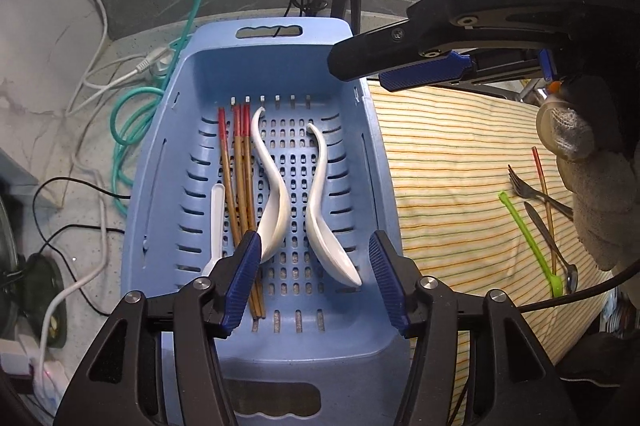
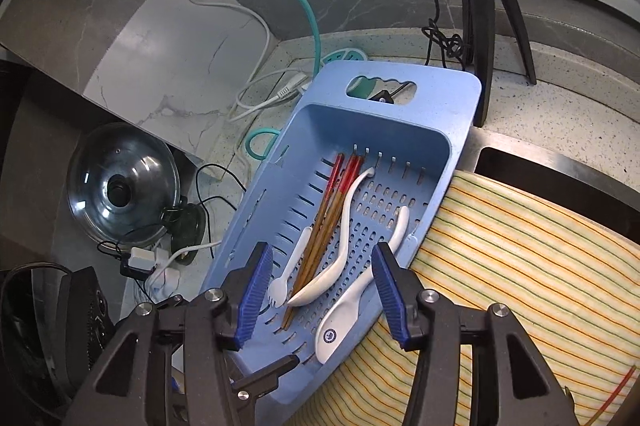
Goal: Organize utensils
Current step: 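Move both tools back over the remaining utensils on the cloth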
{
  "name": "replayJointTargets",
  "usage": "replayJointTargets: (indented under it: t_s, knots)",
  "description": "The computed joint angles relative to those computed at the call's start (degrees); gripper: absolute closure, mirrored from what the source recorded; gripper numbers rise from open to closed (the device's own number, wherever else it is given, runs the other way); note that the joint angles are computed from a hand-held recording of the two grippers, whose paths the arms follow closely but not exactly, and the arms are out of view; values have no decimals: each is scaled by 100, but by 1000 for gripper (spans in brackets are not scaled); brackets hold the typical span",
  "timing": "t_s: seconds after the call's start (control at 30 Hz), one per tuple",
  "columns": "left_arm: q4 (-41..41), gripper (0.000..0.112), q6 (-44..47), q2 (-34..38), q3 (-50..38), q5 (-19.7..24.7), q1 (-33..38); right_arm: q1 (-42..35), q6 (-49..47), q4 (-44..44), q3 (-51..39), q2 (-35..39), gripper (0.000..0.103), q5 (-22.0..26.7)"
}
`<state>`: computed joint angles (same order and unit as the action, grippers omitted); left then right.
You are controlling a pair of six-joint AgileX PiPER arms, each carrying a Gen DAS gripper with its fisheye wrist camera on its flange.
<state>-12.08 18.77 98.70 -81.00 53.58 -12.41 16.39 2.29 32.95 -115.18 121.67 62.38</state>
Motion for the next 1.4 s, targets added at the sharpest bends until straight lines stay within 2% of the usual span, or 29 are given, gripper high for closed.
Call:
replayJointTargets:
  t_s: [0.2, 0.47, 0.7, 0.97, 1.23, 1.4]
  knots:
    - [127, 57, -155, -210, 9, 41, -120, -92, -204, 33, 483, -450, 55, -147]
    - [11, 57, -377, -668, 226, -54, -349, -543, -868, 156, 1659, -1516, 55, -261]
    - [-252, 57, -707, -979, 609, -248, -763, -1365, -1486, 139, 2883, -2609, 55, -446]
    - [-452, 57, -1022, -894, 857, -433, -1389, -2725, -2554, 594, 4193, -3626, 55, -408]
    - [-585, 57, -1136, -615, 805, -532, -2003, -3794, -3235, 605, 4869, -4006, 55, 389]
    - [-508, 57, -1037, -284, 364, -419, -2234, -4216, -3421, 632, 5547, -4307, 55, 519]
